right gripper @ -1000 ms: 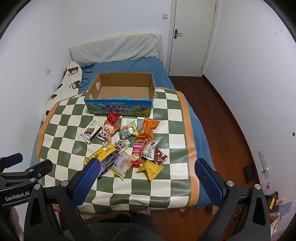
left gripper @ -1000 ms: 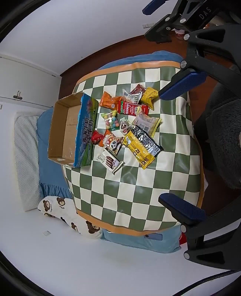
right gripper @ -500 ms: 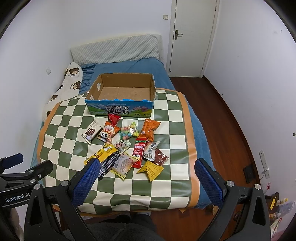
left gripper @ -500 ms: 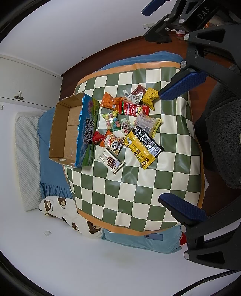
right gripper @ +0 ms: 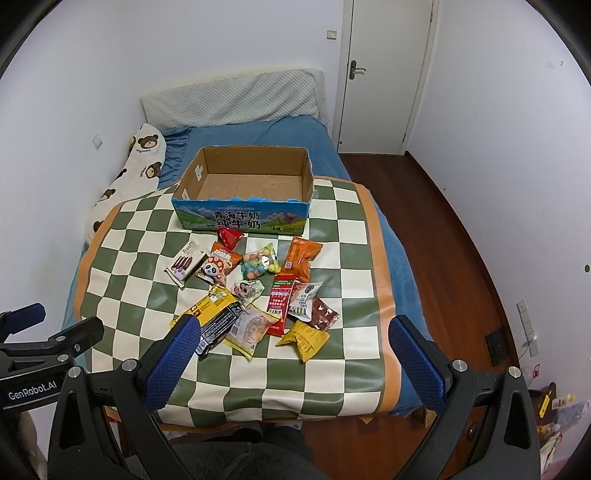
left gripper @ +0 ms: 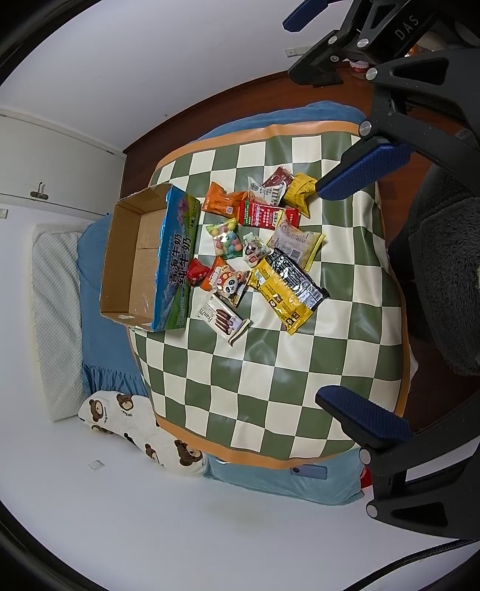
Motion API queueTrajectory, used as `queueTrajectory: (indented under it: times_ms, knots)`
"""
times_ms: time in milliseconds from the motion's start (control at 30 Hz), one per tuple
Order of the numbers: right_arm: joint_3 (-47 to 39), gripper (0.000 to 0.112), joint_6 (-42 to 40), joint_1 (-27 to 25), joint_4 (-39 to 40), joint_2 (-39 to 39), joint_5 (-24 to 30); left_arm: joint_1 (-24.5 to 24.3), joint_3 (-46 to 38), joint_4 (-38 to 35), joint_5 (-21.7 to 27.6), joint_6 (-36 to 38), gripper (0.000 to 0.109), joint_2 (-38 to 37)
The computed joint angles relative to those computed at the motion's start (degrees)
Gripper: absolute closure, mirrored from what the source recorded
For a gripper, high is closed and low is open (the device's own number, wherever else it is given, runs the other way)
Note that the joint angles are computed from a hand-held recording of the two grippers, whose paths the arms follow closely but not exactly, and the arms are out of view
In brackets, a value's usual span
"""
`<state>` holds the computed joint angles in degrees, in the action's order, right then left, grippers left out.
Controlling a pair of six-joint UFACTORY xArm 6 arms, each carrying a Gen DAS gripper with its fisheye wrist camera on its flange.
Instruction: Organize snacks
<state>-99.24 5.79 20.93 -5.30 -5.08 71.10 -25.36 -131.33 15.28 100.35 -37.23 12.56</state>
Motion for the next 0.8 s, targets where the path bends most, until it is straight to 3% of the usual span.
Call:
queueTrajectory:
  times_ms: [800]
  knots:
    - [-0.60,0.009,0.06,0.20,0.01,0.30,0.22,0.03,1.11,0.09,-0.71,-0.17,0.006,-0.66]
